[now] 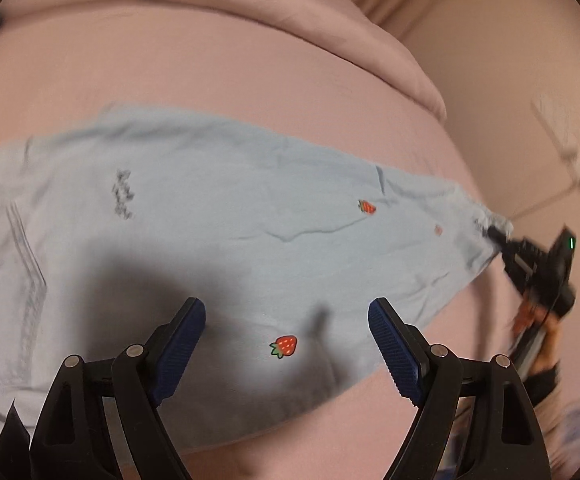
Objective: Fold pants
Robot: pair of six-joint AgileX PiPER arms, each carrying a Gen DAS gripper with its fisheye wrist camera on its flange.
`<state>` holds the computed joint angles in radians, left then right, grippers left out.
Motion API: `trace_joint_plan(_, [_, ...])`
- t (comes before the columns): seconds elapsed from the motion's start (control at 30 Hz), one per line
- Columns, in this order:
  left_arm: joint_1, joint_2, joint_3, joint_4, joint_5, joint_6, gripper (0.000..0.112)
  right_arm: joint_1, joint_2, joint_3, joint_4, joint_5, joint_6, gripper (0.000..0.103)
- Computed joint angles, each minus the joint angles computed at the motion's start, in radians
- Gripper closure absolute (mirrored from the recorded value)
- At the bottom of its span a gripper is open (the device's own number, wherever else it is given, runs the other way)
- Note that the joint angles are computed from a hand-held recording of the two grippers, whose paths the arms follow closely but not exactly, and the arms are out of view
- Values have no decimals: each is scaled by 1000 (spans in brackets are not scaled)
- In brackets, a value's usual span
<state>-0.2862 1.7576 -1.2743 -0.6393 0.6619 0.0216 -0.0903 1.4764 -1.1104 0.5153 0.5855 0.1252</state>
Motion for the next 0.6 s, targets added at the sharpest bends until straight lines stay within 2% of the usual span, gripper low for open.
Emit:
trace_joint_plan(0.1, [73,20,12,-206,36,101,28,170,-4,-115,-300,15,165,97])
trace_joint_plan(0.2, [122,25,52,-444,57,255,28,387,44,-267,-600,95,310,97])
trace_joint_plan(0.27, [148,38,70,-602,85,348,28,516,86,-336,-732,123,370,97])
trace_joint_plan(0.4, [168,52,79,-699,117,423,24,703,174,-413,-807,112,361,97])
trace_joint_plan(0.53, [199,79,78,-731,167,444,24,801,249,-400,-763,39,299,96])
trace_joint_plan(0.6, [205,100,67,-737,186,441,24,835,301,-421,-772,75,300,96])
